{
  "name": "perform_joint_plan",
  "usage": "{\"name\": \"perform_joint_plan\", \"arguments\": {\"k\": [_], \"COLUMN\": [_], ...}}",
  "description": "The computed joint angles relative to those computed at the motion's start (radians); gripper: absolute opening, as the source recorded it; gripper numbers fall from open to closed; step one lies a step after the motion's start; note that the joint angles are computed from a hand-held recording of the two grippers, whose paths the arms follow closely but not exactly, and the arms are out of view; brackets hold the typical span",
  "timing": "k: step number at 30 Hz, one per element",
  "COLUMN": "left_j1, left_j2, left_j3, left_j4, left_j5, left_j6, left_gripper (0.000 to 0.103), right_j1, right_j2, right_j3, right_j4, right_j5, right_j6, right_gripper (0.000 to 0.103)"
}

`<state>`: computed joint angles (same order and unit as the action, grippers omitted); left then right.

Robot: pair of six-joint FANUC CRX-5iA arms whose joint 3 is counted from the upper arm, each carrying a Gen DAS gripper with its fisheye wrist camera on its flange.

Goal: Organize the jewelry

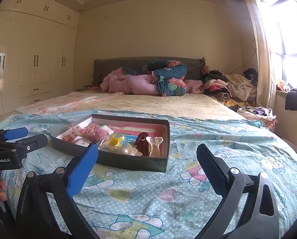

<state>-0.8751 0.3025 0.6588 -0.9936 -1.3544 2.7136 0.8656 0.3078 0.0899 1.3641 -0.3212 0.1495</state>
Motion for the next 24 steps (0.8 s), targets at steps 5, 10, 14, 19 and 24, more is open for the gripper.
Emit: {"name": "perform_joint_plan", "arguments": {"k": [5, 10, 14, 19, 24], "left_j1": [0.000, -0.002, -0.003, -0.003, -0.002], "left_j2": [0.000, -0.001, -0.001, -0.002, -0.002], "left_j3": [-0.001, -0.003, -0.003, -0.004, -0.004], "left_j4": [0.000, -0.006, -0.008, -0.009, -0.007], "left_j5": [-0.001, -0.001, -0.003, -0.004, -0.003], "left_j6": [0.001, 0.004, 0.006, 0.006, 0.004], "left_gripper": [0.092, 0.092, 0.092, 0.092, 0.092], "right_j1": [0.000, 0.002, 0.002, 0.000, 0.001], "right_j2": [0.000, 0.000, 0.001, 0.000, 0.001], "right_j3": [0.000, 0.001, 0.000, -0.006, -0.003], "right_j4": [0.001, -0.006, -0.002, 0.011, -0.001], "right_j5": [0.000, -0.001, -0.002, 0.001, 0.000], "right_j6": [-0.001, 0.006, 0.000, -0.015, -0.003], "right_gripper": [0.097, 0.097, 0.097, 0.097, 0.097]}}
